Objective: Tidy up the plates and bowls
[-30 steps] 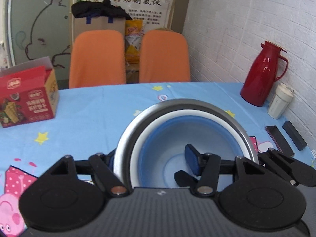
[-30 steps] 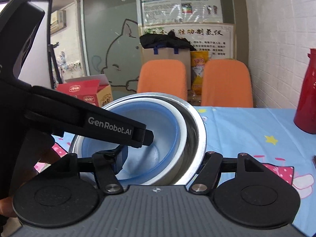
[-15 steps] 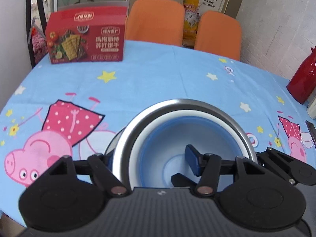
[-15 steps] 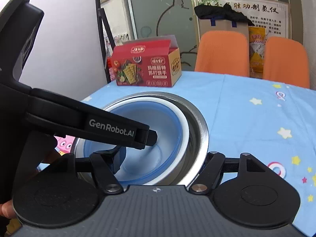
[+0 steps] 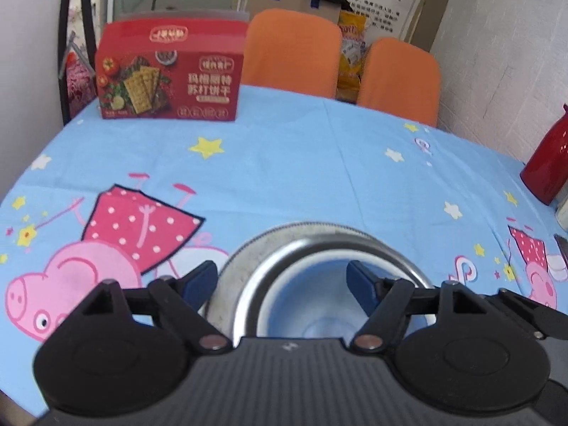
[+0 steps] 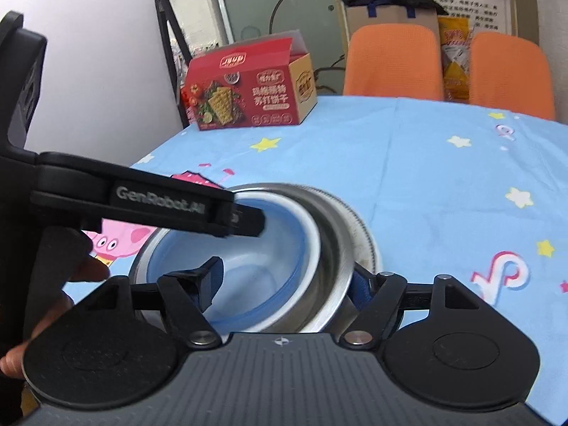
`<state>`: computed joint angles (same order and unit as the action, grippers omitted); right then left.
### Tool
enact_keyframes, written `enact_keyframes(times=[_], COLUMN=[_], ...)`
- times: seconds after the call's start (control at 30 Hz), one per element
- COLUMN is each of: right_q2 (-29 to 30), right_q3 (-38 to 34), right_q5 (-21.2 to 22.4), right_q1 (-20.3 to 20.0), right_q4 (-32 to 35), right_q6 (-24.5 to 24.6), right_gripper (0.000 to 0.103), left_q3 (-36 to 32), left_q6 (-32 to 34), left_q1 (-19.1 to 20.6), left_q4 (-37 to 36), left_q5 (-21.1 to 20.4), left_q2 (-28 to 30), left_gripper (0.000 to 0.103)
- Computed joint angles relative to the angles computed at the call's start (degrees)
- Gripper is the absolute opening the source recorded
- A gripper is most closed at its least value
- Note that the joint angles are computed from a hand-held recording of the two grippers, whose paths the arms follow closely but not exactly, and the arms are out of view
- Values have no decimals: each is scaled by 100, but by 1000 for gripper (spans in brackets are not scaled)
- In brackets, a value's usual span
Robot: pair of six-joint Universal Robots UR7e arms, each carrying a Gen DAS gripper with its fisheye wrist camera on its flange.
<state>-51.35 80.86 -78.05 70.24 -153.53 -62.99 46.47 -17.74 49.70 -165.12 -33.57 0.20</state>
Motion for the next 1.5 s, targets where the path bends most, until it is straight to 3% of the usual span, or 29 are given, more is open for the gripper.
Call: enact_keyframes(times=[0.17, 0.4, 0.5, 0.67, 0.77, 0.87, 1.0, 1.17, 1.33, 1.5], right_q2=[-167, -178, -159, -374, -539, -656, -786, -1073, -1361, -1517], right_q3=[55, 59, 80, 476, 808, 1067, 1310, 1643, 2010, 2256], right_q5=[545, 878, 695, 724, 701, 558, 541, 967, 1321, 1233], right_q1=[-179, -483, -571, -773, -897, -1005, -1164, -1412, -1596, -1664], right_q4=[-518, -1277, -1624, -2177, -2537, -2828, -3030, -3055, -3118, -3153], right_q6=[236, 743, 1166, 1434, 1392, 1344, 1442, 1392, 1233, 822], right_gripper=[103, 103, 103, 103, 103, 103, 103, 103, 103, 103], left_q3=[134, -83, -124, 6, 156, 29, 457, 513, 744, 1008], left_q6=[289, 751, 665, 252, 103, 200, -311, 72, 61, -56], left_q1=[-127, -420, -563, -767, -873, -1028, -1144, -1384, -1638, -1778], left_q4=[-1020, -2041, -1867, -1397, -1310, -1174, -852, -1253, -1350, -1403], left_q5=[243, 577, 796, 1023, 1020, 1373, 1290, 1542, 1689, 1657], left_q2=[-36, 422, 602, 763, 832, 1068, 939, 1097, 1137, 1096], left_gripper=[73, 74, 74, 74, 74, 74, 74, 74, 74, 74])
